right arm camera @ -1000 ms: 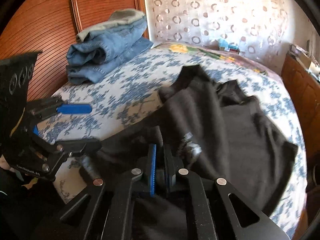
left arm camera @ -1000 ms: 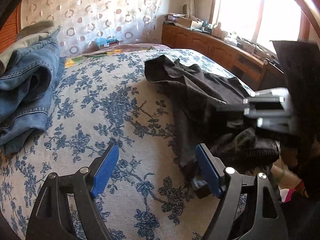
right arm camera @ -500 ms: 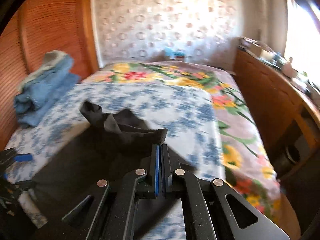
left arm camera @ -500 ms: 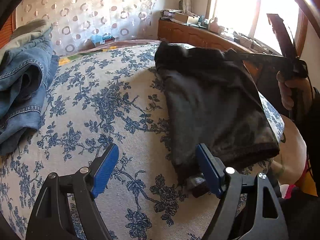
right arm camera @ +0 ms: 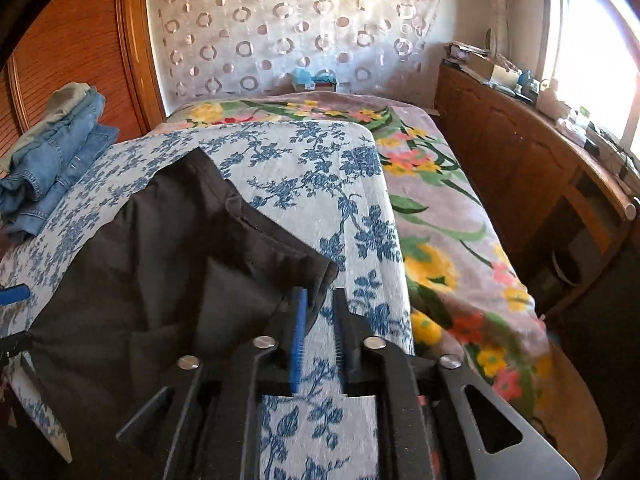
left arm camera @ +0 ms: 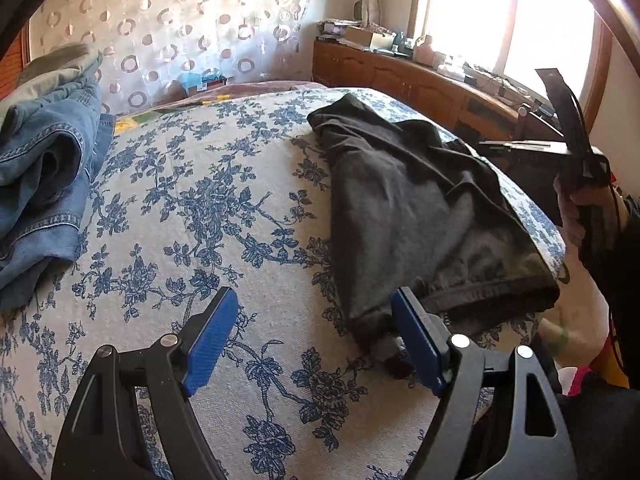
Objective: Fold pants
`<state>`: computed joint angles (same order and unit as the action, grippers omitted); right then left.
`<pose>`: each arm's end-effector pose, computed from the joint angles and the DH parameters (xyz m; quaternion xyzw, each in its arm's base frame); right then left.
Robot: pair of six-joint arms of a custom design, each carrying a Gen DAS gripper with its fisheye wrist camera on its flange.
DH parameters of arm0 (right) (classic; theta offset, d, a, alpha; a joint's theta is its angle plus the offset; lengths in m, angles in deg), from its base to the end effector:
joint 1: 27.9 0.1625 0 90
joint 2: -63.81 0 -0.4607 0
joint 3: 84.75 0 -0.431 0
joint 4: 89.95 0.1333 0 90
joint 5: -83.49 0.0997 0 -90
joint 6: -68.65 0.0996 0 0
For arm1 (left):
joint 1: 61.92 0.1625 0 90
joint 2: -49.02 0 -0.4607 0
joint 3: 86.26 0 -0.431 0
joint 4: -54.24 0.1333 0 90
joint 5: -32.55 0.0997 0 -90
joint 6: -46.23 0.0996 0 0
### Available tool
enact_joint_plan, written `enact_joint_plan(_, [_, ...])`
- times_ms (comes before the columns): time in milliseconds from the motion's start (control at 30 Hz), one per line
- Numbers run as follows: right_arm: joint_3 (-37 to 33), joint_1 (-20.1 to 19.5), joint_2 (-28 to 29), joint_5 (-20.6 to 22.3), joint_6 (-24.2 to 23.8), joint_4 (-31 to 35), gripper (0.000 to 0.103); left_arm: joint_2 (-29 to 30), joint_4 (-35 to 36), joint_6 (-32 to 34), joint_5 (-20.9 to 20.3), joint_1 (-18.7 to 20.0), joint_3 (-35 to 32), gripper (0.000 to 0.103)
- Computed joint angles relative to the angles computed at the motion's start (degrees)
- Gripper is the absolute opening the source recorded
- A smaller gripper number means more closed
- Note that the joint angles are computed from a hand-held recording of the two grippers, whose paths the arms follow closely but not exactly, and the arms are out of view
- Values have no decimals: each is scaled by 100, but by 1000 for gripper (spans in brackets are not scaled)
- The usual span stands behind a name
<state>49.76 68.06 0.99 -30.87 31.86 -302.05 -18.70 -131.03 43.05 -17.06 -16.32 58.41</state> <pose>0.1415 -0.4671 0.1822 0.2387 -0.8563 0.3506 0.2947 -0.1319 -0.4174 0.1283 0.2747 0.8866 -0.2742 0.2516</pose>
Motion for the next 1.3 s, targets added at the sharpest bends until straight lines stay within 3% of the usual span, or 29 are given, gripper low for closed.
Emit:
enact_joint_plan(167, [259,-134,-71,525,-112,-138,40,-102,-37,58,-53,-72,164,75])
enact_joint_plan(267, [320,-233,37,636,-207,-288,42,-140,16,19,-34,-126,266,73])
enact_joint_plan(567, [376,-160,326,356,-321,-603,48,-94,122,-9,59,-155,249,63])
enact_joint_plan(667, [439,-239,403,513,-257,-924,50,29,105,47,145,-203,171,52])
enact_joint_plan(933, [417,-229,543,494,-203,-1131,52,208,-125,238,139,-279,83,48])
enact_joint_plan(1167, [417,-226,553,489,-208,-1159,52,226,-307,394,54,-331,120,38])
enact_joint_plan(1300, [415,-228,539,495,-205,-1137,52,227,-373,420,-60,-321,134,27])
